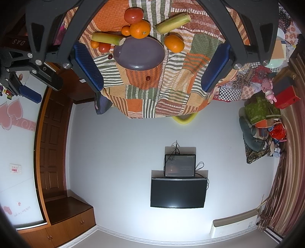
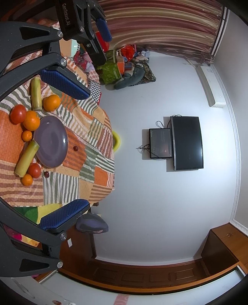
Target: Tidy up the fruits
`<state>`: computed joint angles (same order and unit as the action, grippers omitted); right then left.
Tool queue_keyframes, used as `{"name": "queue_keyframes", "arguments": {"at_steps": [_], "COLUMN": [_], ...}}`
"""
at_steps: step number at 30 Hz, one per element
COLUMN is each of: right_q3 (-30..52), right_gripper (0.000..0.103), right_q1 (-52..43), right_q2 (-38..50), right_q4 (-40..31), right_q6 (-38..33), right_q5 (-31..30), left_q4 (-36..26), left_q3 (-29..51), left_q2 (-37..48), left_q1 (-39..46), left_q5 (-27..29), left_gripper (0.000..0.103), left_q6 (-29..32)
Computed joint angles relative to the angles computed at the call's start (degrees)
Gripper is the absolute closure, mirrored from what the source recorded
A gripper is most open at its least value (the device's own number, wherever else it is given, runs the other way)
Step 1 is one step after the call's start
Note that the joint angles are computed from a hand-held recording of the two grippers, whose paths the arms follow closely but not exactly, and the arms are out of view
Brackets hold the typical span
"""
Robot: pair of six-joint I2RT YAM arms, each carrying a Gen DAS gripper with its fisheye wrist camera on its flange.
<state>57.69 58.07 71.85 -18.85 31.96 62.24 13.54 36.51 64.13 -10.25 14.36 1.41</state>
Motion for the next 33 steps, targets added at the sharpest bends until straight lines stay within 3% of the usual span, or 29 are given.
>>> {"name": "queue_keyframes", "arguments": {"at_steps": [15, 17, 23, 33], "right_q3": [-0.51, -0.43, -1.07, -1.09], "right_gripper": [0.000, 0.000, 0.017, 0.048], "right_q1": [-1.54, -2.06, -4.78, -11.61], "right_q2": [1.14, 1.64, 2.78, 7.99], "right_q4": [1.35, 0.85, 0.30, -0.85], "right_q6": [-0.74, -0.30, 0.61, 3.32], "right_q5": [-2.88, -3.75, -9.67, -23.91], "left_q4": [0.60, 0.23, -2.76, -5.85], "left_q3": [0.14, 0.84, 4.71, 10.75], "left_q2": [2.22, 3.45, 10.22, 23.66], "left_q1": [1.99, 2.36, 3.80, 7.26], "left_q5": [2.91, 2.96, 3.21, 2.68], "left_gripper": [0.001, 0.013, 0.029, 0.042], "left_q6": [0.20, 0.40, 1.54, 6.16]}}
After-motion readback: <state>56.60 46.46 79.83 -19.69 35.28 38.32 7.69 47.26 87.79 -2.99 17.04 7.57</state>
